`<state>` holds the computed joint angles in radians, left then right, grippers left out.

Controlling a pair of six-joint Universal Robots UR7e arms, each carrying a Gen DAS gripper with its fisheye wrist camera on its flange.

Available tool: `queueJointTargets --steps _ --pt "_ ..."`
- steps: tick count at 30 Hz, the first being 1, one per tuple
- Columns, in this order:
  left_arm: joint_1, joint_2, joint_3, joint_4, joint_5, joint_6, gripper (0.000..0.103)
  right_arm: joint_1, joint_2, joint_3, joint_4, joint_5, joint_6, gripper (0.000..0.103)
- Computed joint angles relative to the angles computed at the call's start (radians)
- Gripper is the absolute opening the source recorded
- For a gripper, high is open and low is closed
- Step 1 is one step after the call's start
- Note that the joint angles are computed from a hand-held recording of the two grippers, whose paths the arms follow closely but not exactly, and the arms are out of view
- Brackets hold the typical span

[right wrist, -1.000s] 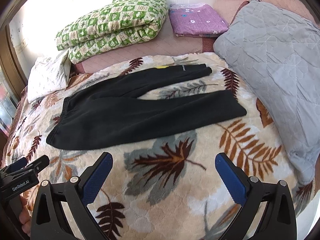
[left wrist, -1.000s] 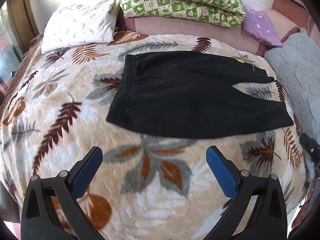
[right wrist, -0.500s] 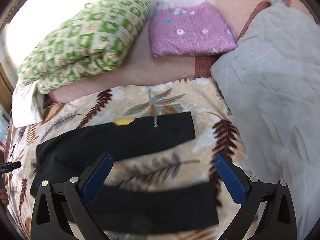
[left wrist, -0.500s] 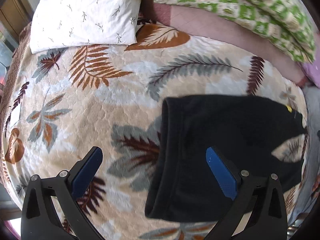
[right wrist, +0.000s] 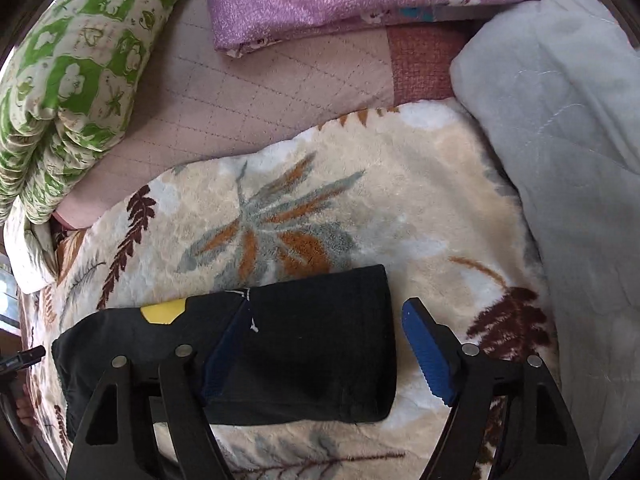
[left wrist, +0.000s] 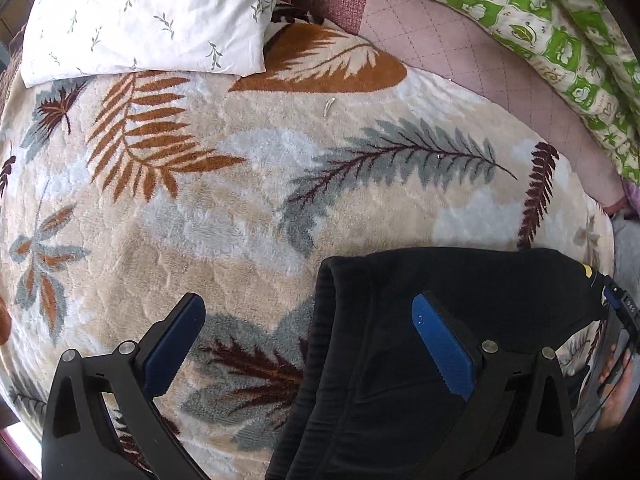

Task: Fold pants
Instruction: 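Grasp the waistband with the left tool while the right tool grasps the leg hems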

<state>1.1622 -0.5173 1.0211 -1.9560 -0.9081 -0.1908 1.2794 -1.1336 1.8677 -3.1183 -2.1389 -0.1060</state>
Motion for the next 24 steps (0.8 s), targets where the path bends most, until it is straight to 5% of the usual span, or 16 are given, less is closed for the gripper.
queueJointTargets --steps 4,8,11,14,16,20,24 --pt "0.014 0.024 -0.048 0.034 -0.041 -0.033 0.103 -0.005 0.028 -0.03 0.024 -0.026 0.002 0.076" --pt "0.029 0.063 -0.113 0.065 -0.078 -0.068 0.103 -0.015 0.045 -0.032 0.001 -0.01 -0.018 0.053" --pt "0.033 0.088 -0.145 0.079 -0.085 -0.074 0.103 -0.024 0.028 -0.008 -0.03 0.022 -0.035 0.025" --pt "0.04 0.115 -0.186 0.108 -0.117 -0.09 0.101 -0.041 0.002 0.019 -0.041 0.082 -0.026 0.025" --pt "0.044 0.132 -0.214 0.136 -0.154 -0.093 0.086 -0.037 0.006 0.016 -0.038 0.069 -0.037 0.025" --pt "0.026 0.135 -0.201 0.134 -0.109 -0.062 0.032 -0.031 0.016 0.009 -0.046 0.051 -0.045 0.025" --pt "0.015 0.104 -0.157 0.087 -0.121 -0.049 0.025 -0.019 0.024 0.013 -0.076 0.026 -0.071 0.023"
